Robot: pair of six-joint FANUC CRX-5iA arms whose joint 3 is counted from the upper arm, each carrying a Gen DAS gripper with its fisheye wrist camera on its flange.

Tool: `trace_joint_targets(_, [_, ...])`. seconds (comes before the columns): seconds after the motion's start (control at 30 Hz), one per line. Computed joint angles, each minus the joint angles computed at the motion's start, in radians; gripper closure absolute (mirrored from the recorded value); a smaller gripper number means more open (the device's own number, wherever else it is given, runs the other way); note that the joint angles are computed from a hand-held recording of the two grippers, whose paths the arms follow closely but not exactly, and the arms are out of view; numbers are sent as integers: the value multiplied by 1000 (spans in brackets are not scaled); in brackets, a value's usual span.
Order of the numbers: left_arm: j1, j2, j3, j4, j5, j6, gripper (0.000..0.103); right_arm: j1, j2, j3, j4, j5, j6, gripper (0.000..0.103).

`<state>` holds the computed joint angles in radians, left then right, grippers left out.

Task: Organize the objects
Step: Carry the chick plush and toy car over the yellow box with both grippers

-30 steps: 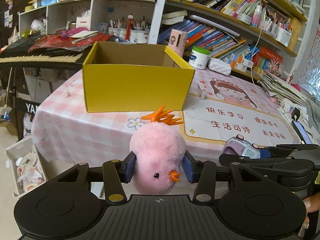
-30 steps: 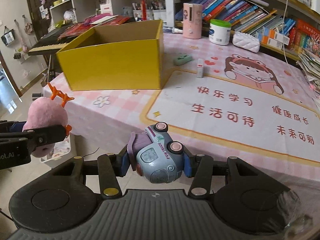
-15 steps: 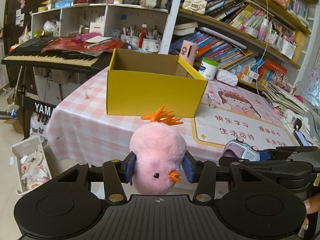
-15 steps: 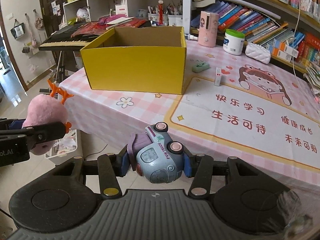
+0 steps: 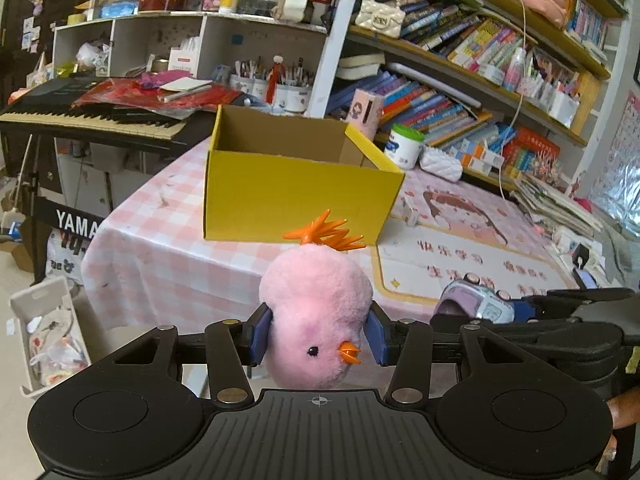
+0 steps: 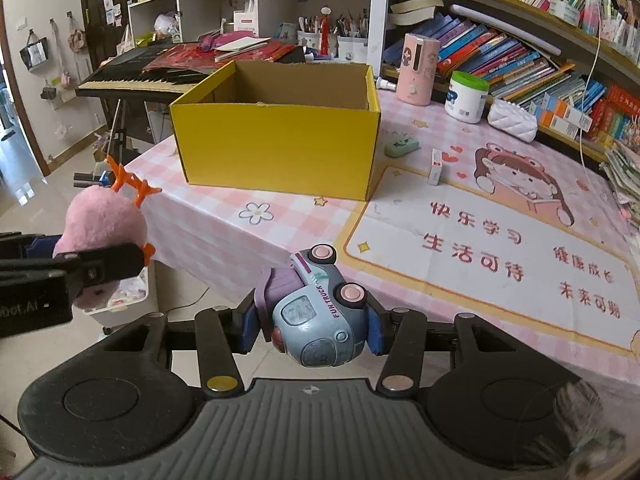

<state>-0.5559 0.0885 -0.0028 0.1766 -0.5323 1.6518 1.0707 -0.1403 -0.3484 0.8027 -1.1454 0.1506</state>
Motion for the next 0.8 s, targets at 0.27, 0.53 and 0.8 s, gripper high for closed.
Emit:
trace_joint_targets(0.27, [12,11,13,-11,4,31,56,-28,32,34,-8,24,74,56])
trace_joint_targets(0.53, [13,29,40,-22,40,56,56,-45,48,38,24,47,83,56])
trace_joint_targets(0.8, [3,118,210,-129,32,118,56,-153,46,35,126,182,62,56])
